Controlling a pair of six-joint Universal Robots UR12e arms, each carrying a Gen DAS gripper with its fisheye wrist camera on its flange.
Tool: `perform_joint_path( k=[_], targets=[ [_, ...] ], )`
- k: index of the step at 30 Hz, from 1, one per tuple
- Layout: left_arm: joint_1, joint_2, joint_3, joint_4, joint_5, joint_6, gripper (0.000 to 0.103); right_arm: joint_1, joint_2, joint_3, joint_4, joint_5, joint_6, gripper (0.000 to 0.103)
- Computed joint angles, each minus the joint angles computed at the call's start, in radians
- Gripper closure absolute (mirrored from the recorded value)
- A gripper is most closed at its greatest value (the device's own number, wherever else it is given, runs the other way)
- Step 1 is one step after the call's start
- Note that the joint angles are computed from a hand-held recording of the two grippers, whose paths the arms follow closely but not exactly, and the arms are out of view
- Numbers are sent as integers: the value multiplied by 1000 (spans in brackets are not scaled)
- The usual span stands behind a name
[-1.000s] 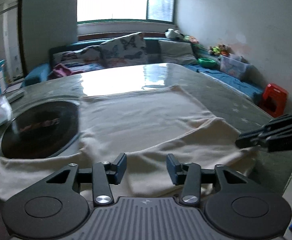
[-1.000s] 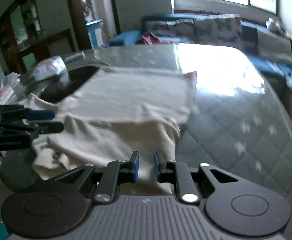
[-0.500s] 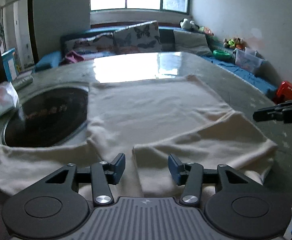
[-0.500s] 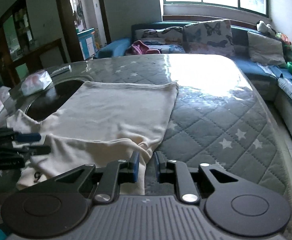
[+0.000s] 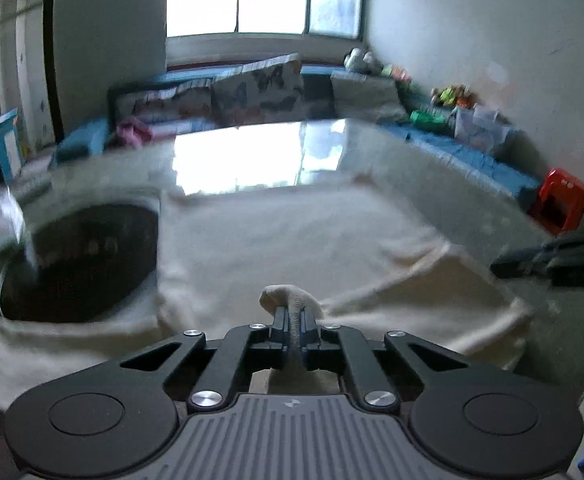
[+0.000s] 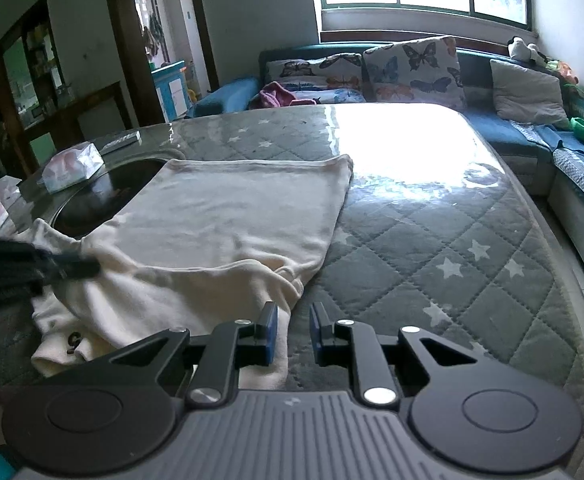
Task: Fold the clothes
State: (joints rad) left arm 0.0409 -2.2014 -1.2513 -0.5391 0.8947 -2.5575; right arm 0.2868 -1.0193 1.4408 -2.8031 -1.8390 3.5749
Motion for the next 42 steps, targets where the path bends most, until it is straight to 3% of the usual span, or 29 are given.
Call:
perform_joint_path(
  k=[6,13,15,20,26,30,34,42],
  targets=[
    [12,11,6,77,-86,-24,97,0,6,-5,-43,-15,-12,86],
    [2,7,10,23,-7,-11,97,8,62,-68,-59,-7,-123,87],
    [0,5,8,6,30,0,96,12,76,-87,-20,-24,-149,87],
    [-3,-9,20,-31,113,2,90,13,73,-89,16,-36,-141,87],
    [8,-6,8,14,69,-42,90,17,75,-104,-11,-33,-176,87],
    [3,-9,4,-11,42,0,90,18,97,-133,28,-36,-196,87],
    [1,-18,15,-62,66,33,90,20,95,-141,47,-40,-200,87],
    [22,-4,-15,-42,54,43,89,37,93,-162,65,103,-314,87]
  ],
)
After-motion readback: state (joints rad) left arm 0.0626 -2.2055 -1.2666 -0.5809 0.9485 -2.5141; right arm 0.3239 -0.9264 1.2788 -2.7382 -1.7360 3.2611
